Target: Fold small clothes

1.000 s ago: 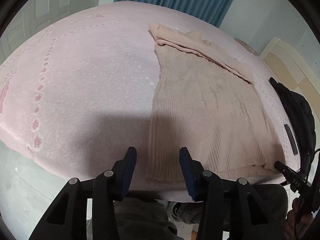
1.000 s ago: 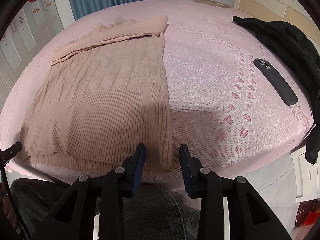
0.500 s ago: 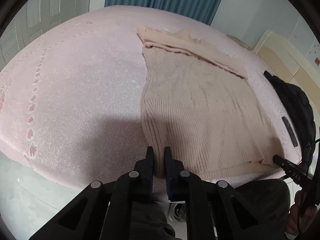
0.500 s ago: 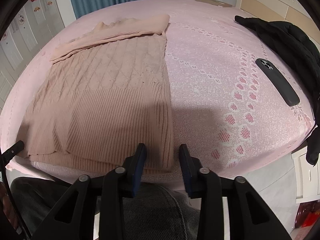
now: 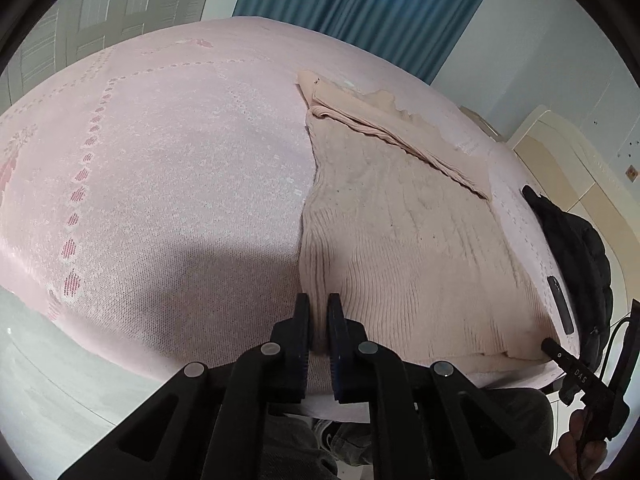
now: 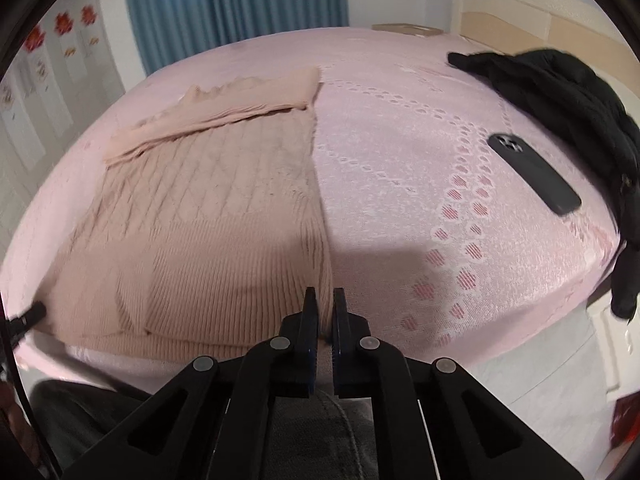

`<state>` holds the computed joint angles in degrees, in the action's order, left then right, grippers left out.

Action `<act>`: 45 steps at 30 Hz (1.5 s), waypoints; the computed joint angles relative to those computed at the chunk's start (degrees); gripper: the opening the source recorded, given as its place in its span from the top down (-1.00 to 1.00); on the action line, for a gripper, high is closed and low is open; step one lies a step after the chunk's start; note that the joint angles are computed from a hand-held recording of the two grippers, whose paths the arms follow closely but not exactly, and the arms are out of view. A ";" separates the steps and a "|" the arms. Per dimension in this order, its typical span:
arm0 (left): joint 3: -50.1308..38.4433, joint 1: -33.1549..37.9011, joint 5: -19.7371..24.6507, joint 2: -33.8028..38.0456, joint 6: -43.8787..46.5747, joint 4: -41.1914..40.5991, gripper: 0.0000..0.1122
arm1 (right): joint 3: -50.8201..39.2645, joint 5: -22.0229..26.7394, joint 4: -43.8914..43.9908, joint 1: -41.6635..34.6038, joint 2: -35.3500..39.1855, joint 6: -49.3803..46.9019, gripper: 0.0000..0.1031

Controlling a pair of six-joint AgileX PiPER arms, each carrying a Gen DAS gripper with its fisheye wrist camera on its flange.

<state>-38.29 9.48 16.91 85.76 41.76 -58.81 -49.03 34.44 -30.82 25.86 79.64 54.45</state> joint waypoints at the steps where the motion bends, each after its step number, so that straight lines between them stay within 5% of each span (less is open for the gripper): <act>1: -0.06 0.32 0.45 0.08 0.25 -0.20 0.85 | 0.26 -0.48 0.92 -0.92 -0.22 -0.27 0.91; 12: -3.67 1.49 4.98 4.08 -10.30 10.31 0.73 | -0.78 -0.84 8.06 -3.56 1.43 -6.77 0.90; 24: -5.43 -1.55 3.73 4.95 -17.78 17.55 0.56 | -2.49 -0.53 16.02 -5.50 3.82 -16.27 0.79; 33: -4.40 4.17 8.50 5.61 -2.36 2.61 0.74 | -2.28 -1.20 21.86 -7.12 3.57 -23.28 0.58; 38: -4.04 4.65 9.05 5.64 -1.35 1.18 0.79 | -1.93 -2.25 25.77 -8.55 3.43 -27.04 0.53; 45: -3.13 8.37 13.80 5.93 7.07 -9.14 0.86 | -1.01 -4.35 36.03 -12.01 3.27 -37.11 0.89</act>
<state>-41.42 17.85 30.71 91.70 48.83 -67.95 -50.04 30.09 5.21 13.85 82.91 17.33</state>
